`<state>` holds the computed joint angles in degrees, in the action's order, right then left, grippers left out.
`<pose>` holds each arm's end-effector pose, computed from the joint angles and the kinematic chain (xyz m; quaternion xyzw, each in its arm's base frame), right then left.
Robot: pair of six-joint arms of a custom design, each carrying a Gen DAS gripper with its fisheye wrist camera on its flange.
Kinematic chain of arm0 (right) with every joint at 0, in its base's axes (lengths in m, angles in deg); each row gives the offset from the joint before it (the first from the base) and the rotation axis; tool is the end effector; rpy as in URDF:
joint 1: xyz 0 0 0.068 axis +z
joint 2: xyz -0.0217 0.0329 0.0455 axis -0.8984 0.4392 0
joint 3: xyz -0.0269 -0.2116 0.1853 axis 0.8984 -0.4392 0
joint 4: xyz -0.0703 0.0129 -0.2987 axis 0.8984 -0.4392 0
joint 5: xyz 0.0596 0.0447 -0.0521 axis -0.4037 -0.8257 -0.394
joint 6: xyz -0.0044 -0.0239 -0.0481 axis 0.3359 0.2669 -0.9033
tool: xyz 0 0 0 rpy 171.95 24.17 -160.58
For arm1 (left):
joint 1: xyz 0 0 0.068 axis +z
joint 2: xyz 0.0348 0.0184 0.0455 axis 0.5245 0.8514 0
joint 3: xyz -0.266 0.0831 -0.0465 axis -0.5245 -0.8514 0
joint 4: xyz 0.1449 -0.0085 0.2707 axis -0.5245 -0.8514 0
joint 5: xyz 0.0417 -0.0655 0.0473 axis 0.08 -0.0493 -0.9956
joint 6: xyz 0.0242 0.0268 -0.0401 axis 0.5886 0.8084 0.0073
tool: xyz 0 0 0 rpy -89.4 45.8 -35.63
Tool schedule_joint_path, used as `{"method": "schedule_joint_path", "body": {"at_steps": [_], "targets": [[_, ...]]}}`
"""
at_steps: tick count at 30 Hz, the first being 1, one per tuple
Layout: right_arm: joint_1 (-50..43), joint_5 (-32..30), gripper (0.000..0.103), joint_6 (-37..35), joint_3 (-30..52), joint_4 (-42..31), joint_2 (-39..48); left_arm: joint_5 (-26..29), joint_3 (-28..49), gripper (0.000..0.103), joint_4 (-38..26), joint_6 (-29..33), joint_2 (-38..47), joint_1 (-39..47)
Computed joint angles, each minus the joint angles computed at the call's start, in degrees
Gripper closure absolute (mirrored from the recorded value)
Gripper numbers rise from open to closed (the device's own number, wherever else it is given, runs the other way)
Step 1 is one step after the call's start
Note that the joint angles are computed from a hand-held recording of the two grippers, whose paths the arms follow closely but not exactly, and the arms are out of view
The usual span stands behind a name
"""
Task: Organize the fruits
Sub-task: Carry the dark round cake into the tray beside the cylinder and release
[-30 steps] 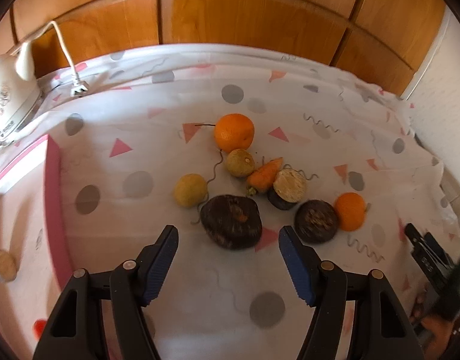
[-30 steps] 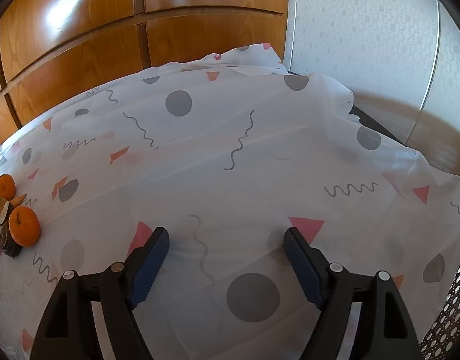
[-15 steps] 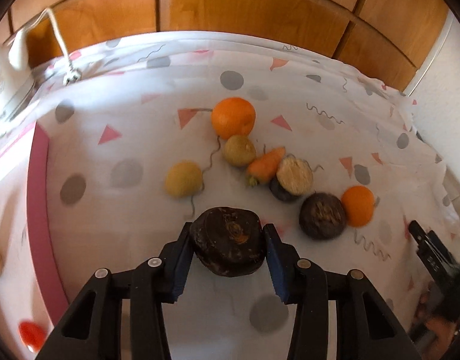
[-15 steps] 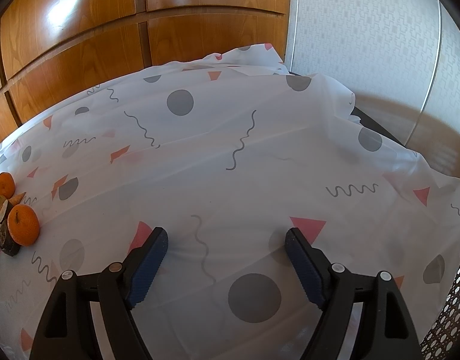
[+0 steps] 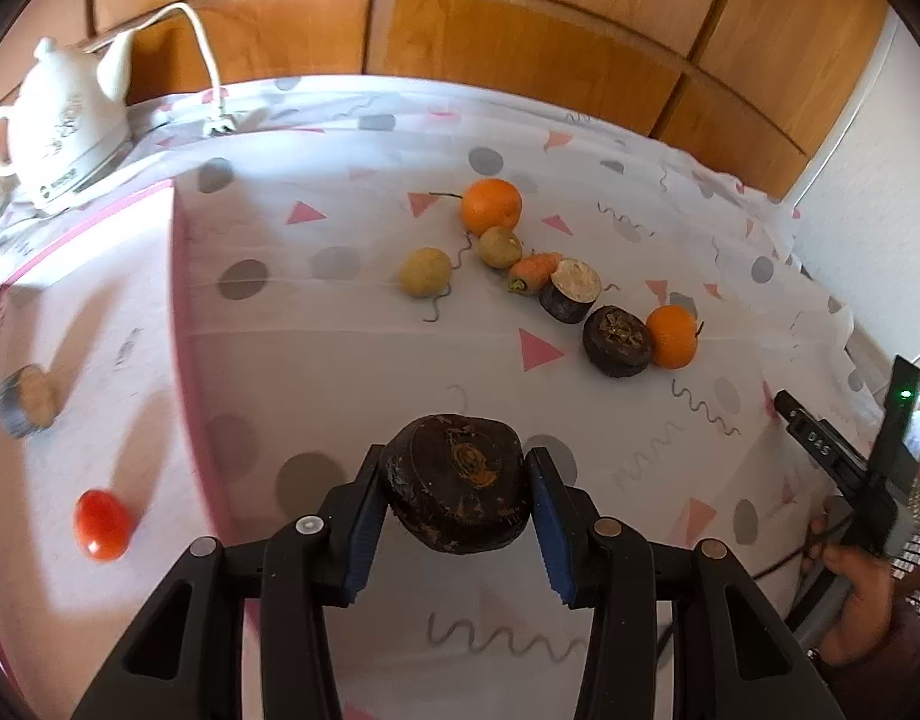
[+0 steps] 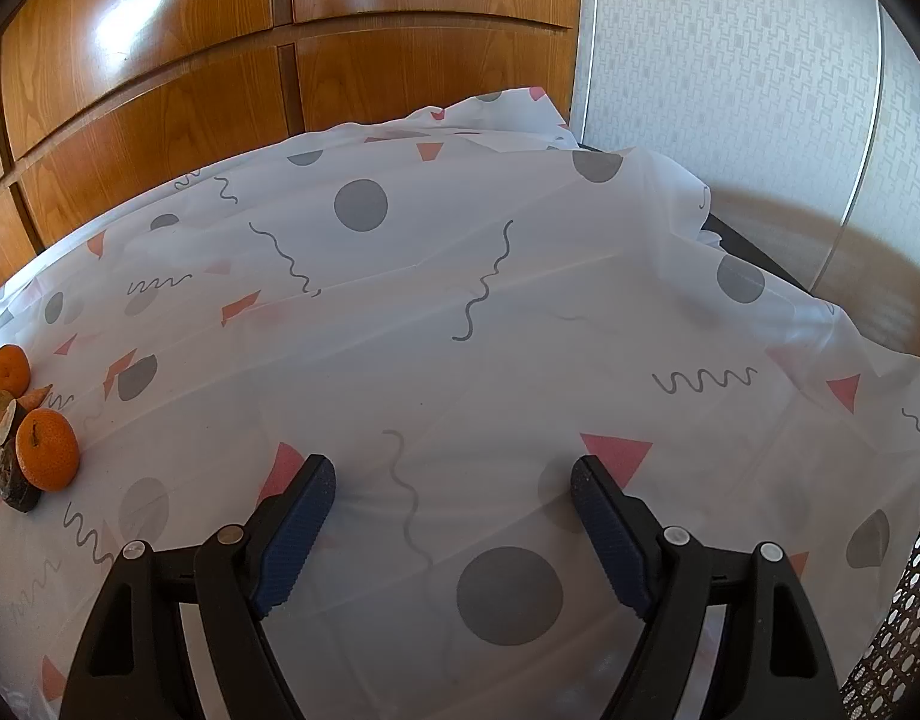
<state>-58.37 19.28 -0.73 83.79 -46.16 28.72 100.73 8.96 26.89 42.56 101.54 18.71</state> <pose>0.2222 0.0040 0.0973 0.3420 0.8661 -0.1255 0.3423 0.3359 -0.0866 0.1534 0.1723 0.9431 -0.1476 0.2430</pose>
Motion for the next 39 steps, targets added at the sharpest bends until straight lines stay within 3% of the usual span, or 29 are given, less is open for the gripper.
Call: {"method": "schedule_joint_path", "body": {"at_steps": [8, 16, 26, 39], "targets": [[0.04, 0.03, 0.021, 0.03, -0.01, 0.03, 0.03, 3.75, -3.32, 0.057, -1.10, -0.59, -6.70, 6.64], [0.07, 0.10, 0.021, 0.07, -0.01, -0.03, 0.08, 6.76, -4.51, 0.057, -1.45, -0.01, -9.89, 19.01], [0.17, 0.26, 0.021, -0.09, 0.26, -0.23, 0.38, 4.57, 0.85, 0.057, 0.48, 1.14, -0.28, 29.48], [0.24, 0.41, 0.021, 0.02, 0.37, -0.36, 0.53, -2.01, 7.38, 0.057, 3.84, 0.41, 9.55, 28.23]]}}
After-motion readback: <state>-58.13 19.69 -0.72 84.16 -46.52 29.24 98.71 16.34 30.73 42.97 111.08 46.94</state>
